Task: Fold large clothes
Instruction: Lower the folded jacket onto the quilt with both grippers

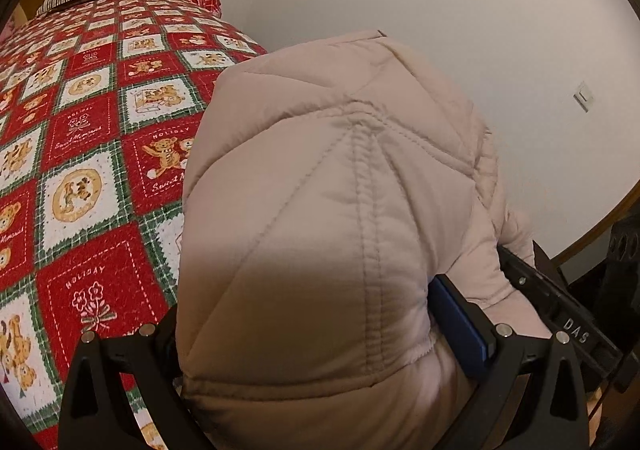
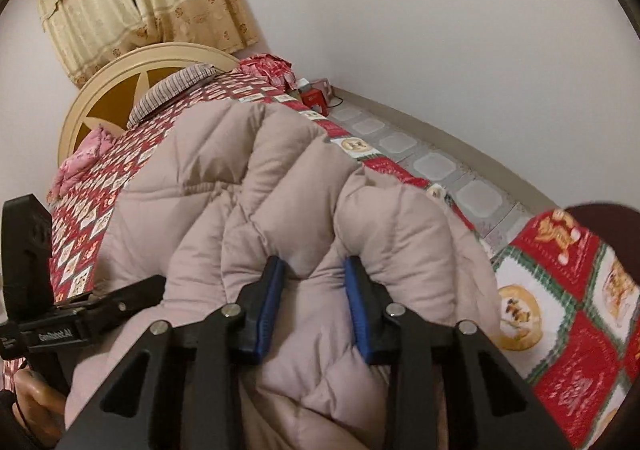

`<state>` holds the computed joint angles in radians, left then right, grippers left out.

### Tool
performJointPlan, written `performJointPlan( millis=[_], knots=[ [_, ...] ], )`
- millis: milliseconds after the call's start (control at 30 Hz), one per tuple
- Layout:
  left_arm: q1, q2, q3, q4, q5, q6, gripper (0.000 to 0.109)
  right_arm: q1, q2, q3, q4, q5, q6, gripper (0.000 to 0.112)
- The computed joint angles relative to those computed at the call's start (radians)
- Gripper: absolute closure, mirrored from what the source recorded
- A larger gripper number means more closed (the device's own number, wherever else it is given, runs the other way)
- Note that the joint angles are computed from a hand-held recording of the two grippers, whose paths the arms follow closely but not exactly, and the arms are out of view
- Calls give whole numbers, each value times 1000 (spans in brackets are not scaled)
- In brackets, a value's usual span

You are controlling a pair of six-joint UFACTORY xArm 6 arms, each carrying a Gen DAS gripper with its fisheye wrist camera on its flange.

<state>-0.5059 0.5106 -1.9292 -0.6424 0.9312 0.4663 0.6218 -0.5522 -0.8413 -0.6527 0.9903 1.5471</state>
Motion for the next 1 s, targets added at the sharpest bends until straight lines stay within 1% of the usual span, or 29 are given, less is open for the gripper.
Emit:
performJointPlan(
  millis=[100,200,300,367,467,500,567,600,633,700,767,900,1000],
  knots=[
    [-18,-6,14,53,-44,-20,6,18,47,-46,-3,51,-1,79],
    [-27,-28,50,81,-78,-27,6,1,78,-74,26,67,-32,80],
    [-25,-59,78,104,-86,-40,6,0,80,-77,33,60,-44,80],
    [-38,-99,119,172,-124,-59,6,4,67,-63,29,51,-36,80],
    [-70,-159,199,304,-227,-80,6,3,55,-49,26,45,-30,80],
    [-81,-181,228,360,-262,-98,6,3,60,-53,26,51,-31,80],
    [-87,-209,260,405,-286,-119,6,16,73,-71,21,88,-37,80],
    [-86,-224,274,408,-288,-121,6,4,122,-113,22,79,-48,80],
    [-85,-249,297,399,-293,-112,6,3,133,-124,22,79,-48,80],
    [-83,-276,318,372,-301,-74,6,3,138,-126,16,69,-37,80],
    [-89,-303,344,379,-328,-55,6,8,139,-125,1,65,-14,80],
    [-95,-318,351,387,-331,-58,6,26,140,-126,-22,86,11,80],
    [-96,-340,388,411,-329,-93,6,40,140,-127,-37,102,32,80]
  ],
)
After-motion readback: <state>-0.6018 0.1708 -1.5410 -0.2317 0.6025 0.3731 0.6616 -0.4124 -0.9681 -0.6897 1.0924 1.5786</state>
